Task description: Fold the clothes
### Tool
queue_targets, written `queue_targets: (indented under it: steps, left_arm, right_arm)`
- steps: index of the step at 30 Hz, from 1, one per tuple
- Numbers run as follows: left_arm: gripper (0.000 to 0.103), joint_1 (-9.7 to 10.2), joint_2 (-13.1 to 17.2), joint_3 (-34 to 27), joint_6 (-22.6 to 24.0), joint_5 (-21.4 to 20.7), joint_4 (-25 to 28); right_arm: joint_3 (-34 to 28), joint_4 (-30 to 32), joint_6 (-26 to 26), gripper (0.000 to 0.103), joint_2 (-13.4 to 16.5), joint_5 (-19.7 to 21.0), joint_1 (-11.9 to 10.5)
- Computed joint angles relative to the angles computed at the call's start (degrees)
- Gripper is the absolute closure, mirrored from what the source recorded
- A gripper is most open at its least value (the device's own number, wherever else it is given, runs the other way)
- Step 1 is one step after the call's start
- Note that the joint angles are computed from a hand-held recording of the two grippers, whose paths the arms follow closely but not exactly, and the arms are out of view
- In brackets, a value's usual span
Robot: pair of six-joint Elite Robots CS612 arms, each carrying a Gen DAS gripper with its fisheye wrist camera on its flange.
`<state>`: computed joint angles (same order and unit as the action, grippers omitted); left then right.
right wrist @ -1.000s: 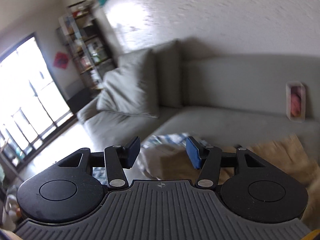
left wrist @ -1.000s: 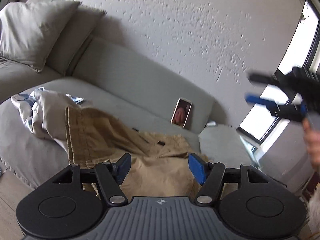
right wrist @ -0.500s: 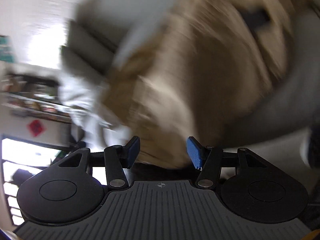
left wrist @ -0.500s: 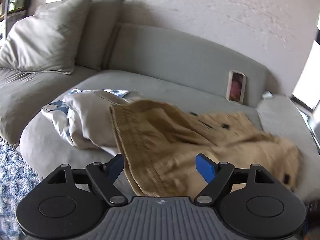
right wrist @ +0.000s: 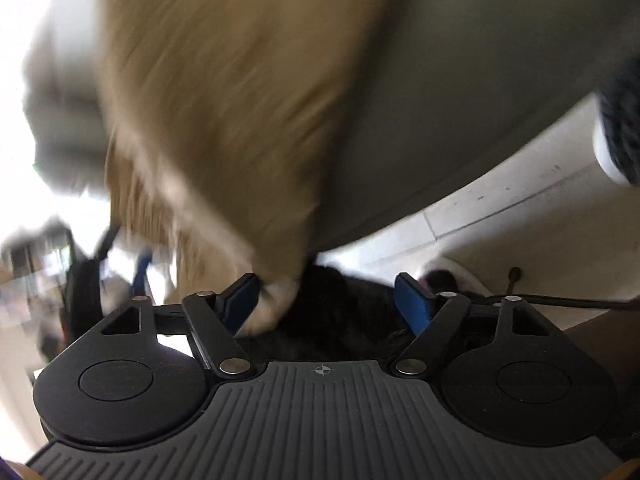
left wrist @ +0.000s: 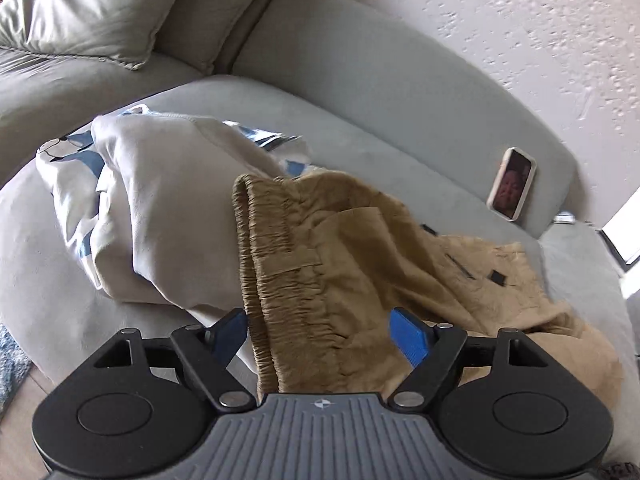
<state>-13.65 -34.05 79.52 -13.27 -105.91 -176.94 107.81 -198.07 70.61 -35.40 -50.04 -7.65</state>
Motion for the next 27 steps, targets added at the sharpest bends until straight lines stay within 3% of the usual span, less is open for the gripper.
queue_targets:
  steps: [2,4,6,7,9,10,12,14,15,20,24,27]
  left_arm:
    - [0.035,0.0,0.63,-1.17,-0.2,0.28,1.13]
    - [0.046,-0.21,0.46,-1.21,0.49,1.76,2.07]
    - [0.063,-0.43,-0.12,-0.21,1.2,3.53,1.77]
    - [0.066,-0.54,-0.4,0.26,1.53,4.4,1.73]
    - [0.094,-0.67,-0.96,0.98,1.96,6.09,2.6]
    - [0.102,-0.69,-1.22,1.32,2.04,6.65,2.95]
    - [0.103,-0.34,-1.88,2.32,0.89,4.66,2.4]
    - [0.103,-0.47,-2.97,4.24,0.88,4.22,0.38]
    - [0.103,-0.6,-3.56,5.25,1.12,3.99,-0.77]
    - [0.103,-1.25,-5.58,8.63,3.08,-1.24,-2.68]
    - [0.103,-2.09,-6.91,11.48,7.02,-12.68,0.45]
    - [0.103,-3.13,-7.67,13.66,9.35,-18.41,1.46]
  right_arm:
    - [0.03,-4.59,3.47,0.021,0.94,-2.85,0.15]
    - [-0.19,-5.84,0.91,0.027,0.83,-4.83,0.64]
    - [-0.27,-6.51,-1.19,0.03,0.47,-6.14,1.02]
    - [-0.16,-5.47,-2.31,0.039,-0.02,-6.83,1.23]
    - [0.08,-3.52,-4.15,0.052,-0.76,-8.1,1.58]
    - [0.22,-3.03,-4.19,0.06,-0.88,-8.55,1.69]
    - [0.44,-2.32,-4.57,0.066,-1.22,-9.08,1.91]
    - [1.0,-1.12,-7.79,0.091,-2.69,-10.69,2.29]
    - [1.4,-0.66,-10.41,0.094,-3.91,-12.45,2.61]
    - [1.5,-3.72,-20.87,0.098,-8.56,-24.49,3.01]
    - [-0.24,-11.19,-29.66,0.099,-10.99,-41.54,4.13]
    - [-1.34,-20.2,-39.47,0.099,-11.83,-55.13,5.96]
